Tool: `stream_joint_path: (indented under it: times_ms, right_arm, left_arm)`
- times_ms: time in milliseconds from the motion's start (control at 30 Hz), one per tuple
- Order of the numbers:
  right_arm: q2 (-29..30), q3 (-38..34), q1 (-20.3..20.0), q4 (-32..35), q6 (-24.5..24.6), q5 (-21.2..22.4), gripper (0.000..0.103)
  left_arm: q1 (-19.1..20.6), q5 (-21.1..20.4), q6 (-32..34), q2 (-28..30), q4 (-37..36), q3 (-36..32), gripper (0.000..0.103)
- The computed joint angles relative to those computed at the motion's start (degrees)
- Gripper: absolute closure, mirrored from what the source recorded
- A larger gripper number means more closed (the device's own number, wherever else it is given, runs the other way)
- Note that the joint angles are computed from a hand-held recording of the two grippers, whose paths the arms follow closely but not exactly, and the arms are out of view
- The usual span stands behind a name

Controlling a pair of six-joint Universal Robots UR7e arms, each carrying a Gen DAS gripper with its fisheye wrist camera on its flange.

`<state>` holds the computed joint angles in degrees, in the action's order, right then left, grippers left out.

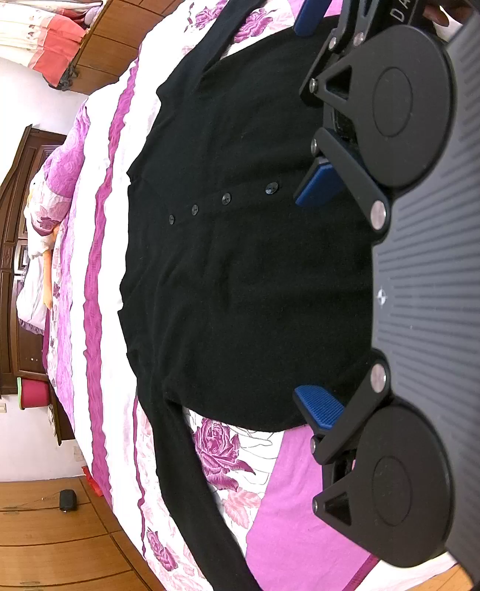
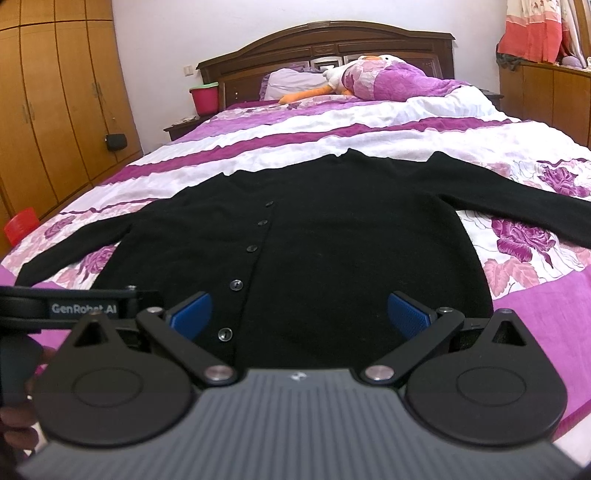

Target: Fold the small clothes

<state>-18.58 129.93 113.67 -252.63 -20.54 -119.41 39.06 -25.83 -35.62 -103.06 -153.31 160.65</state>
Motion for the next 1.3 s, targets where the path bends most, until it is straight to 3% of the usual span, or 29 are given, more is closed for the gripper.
stream_joint_path:
  times_ms: [867, 1300]
  right_arm:
    - [-0.12, -0.06, 0.18, 0.01, -0.16, 0.37, 0.000]
    - [-0.80, 1.17, -2.59, -1.28, -0.11, 2.40, 0.000]
  left_arm:
    - [-0.64, 0.12, -1.34, -0.69, 2.07, -0.38, 0.000]
    - [1.40, -0.27, 2.08, 6.44, -5.15, -1.70, 0.000]
